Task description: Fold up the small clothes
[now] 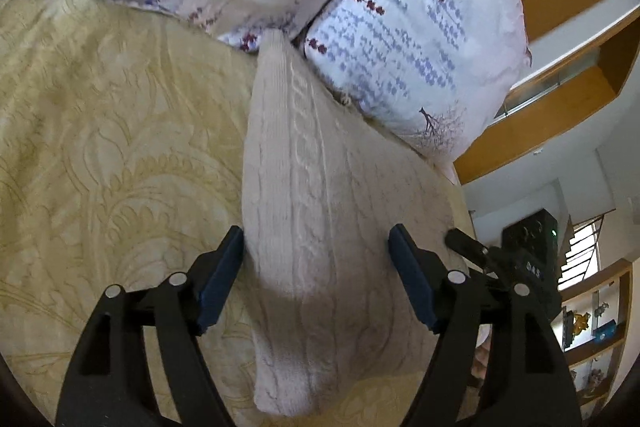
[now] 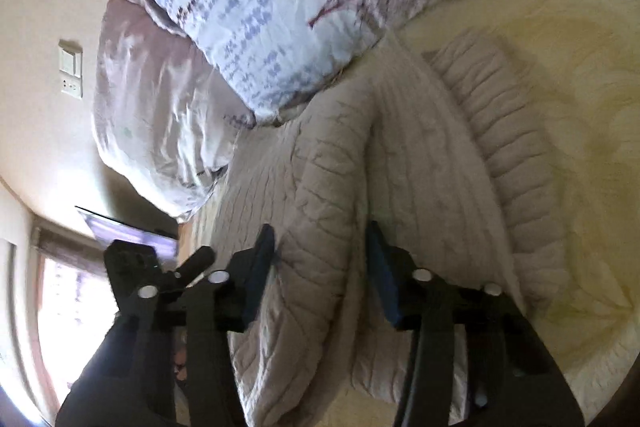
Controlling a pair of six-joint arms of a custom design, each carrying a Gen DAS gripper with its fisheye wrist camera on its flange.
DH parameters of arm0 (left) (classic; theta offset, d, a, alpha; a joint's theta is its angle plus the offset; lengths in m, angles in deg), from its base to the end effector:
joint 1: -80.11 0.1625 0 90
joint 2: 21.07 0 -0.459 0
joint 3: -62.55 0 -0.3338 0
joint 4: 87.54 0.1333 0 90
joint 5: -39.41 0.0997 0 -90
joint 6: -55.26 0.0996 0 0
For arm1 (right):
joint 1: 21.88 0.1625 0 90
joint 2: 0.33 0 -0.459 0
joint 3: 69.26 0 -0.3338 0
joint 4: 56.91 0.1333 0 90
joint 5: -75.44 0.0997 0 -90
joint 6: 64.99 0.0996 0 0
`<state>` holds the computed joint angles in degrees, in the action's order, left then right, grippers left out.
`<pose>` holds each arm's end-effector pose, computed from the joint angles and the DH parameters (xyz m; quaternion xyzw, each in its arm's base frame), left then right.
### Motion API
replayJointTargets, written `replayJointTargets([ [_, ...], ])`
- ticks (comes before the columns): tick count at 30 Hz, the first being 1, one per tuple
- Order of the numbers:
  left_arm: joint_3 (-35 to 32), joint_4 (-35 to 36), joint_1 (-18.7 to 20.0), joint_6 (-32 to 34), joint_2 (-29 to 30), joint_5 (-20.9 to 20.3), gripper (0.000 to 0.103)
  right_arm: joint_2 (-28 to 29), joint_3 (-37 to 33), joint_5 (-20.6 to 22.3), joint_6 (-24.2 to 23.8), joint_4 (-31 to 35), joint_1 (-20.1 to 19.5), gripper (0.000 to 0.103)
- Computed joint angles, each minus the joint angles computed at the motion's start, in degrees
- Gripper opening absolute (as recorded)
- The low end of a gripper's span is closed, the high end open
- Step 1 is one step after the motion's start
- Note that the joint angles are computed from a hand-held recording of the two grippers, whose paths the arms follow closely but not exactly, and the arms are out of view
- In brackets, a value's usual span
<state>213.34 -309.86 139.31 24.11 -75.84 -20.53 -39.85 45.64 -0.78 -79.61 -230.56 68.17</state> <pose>-0.0276 -0.4040 0.1950 -0.0836 0.9175 -0.3848 0.0564 0.1575 -0.5508 0.0502 -0.1350 0.9810 -0.0862 0.1096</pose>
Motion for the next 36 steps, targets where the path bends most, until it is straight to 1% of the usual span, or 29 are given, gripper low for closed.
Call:
replayJointTargets([
  [2,0.21,-0.44,0.4,0.1,0.11,-0.81,0.073,0.67,-1.42,1.88,1.33,1.69,-0.38,0.041],
  [3,-0.01,-0.37,1.02,0.13,0.2,-1.8,0.073,1.42,-2.43,3.55,2.69,2.07,-0.8,0.04],
  [4,-0.3,-0.12,1.24,-0.06,0.25,-2.32,0.073,1.84,-3.0,4.33,3.6,1.94,-1.03,0.037],
  [5,-0.5,-0.04,1.61,-0.14,0.25,-2.89,0.074,2.3,-3.57,4.62,4.53,1.5,-1.14,0.032],
  [6,-0.58,-0.24,1.91,-0.25,0.29,-3.39,0.075,3.02,-4.25,4.42,5.5,0.62,-1.06,0.029],
  [7,-0.61,-0.27,1.99,-0.26,0.25,-3.52,0.075,3.38,-4.75,3.95,5.57,0.1,-0.8,0.023],
  [8,-0.54,-0.22,1.95,-0.39,0.18,-3.52,0.075,3.63,-4.54,2.45,4.74,-1.9,-0.05,0.02],
  [9,-0.43,-0.14,1.92,-0.48,0.06,-3.6,0.076,3.62,-4.13,0.63,3.58,-3.73,0.78,0.019],
  [10,-0.32,-0.09,1.86,-0.58,-0.17,-3.64,0.076,3.61,-3.01,-3.19,0.54,-7.85,2.76,0.017],
  [11,-0.17,-0.13,1.8,-0.59,-0.36,-3.59,0.077,3.72,-1.93,-5.76,-2.61,-11.59,4.34,0.017],
  [12,0.2,-0.43,1.64,-0.67,-0.5,-3.39,0.078,3.87,-0.13,-8.71,-7.01,-17.13,6.5,0.017],
  [13,0.38,-0.64,1.5,-0.68,-0.61,-3.09,0.078,3.99,1.07,-10.09,-9.88,-20.7,7.65,0.016],
  [14,0.52,-0.79,1.44,-0.74,-0.69,-3.03,0.078,4.0,2.43,-11.2,-12.89,-24.46,8.73,0.016],
  [16,0.79,-0.99,1.43,-1.02,-0.94,-3.15,0.079,3.85,4.48,-12.77,-17.33,-30.31,10.34,0.016],
  [18,1.22,-1.49,1.16,-1.01,-1.23,-3.05,0.079,3.47,6.07,-13.51,-20.35,-34.64,11.42,0.015],
  [21,1.63,-2.41,0.41,-0.9,-1.35,-2.29,0.079,2.64,7.63,-14.85,-23.32,-38.33,11.92,0.015],
  [23,1.81,-2.14,0.05,-1.07,-1.64,-2.29,0.079,2.03,7.83,-15.78,-24.09,-38.43,11.43,0.015],
  [26,1.51,-0.81,-0.6,-1.13,-1.61,-2.36,0.079,0.76,7.88,-16.8,-23.24,-37.62,9.86,0.015],
  [28,1.06,-0.13,-0.92,-0.92,-1.21,-2.8,0.079,0.37,8.04,-16.85,-22.4,-37.78,8.95,0.015],
  [31,0.31,0.78,-1.51,-0.38,-0.66,-3.53,0.079,-0.25,8.47,-16.57,-22.14,-38.24,7.85,0.015],
  [34,-0.18,1.5,-2.1,0.23,-0.02,-3.65,0.079,-0.24,7.82,-17.18,-22.12,-38.38,6.74,0.015],
  [36,-0.5,2.44,-2.47,0.4,0.48,-4.06,0.079,0.11,6.05,-18.12,-19.93,-36.17,5.52,0.015],
])
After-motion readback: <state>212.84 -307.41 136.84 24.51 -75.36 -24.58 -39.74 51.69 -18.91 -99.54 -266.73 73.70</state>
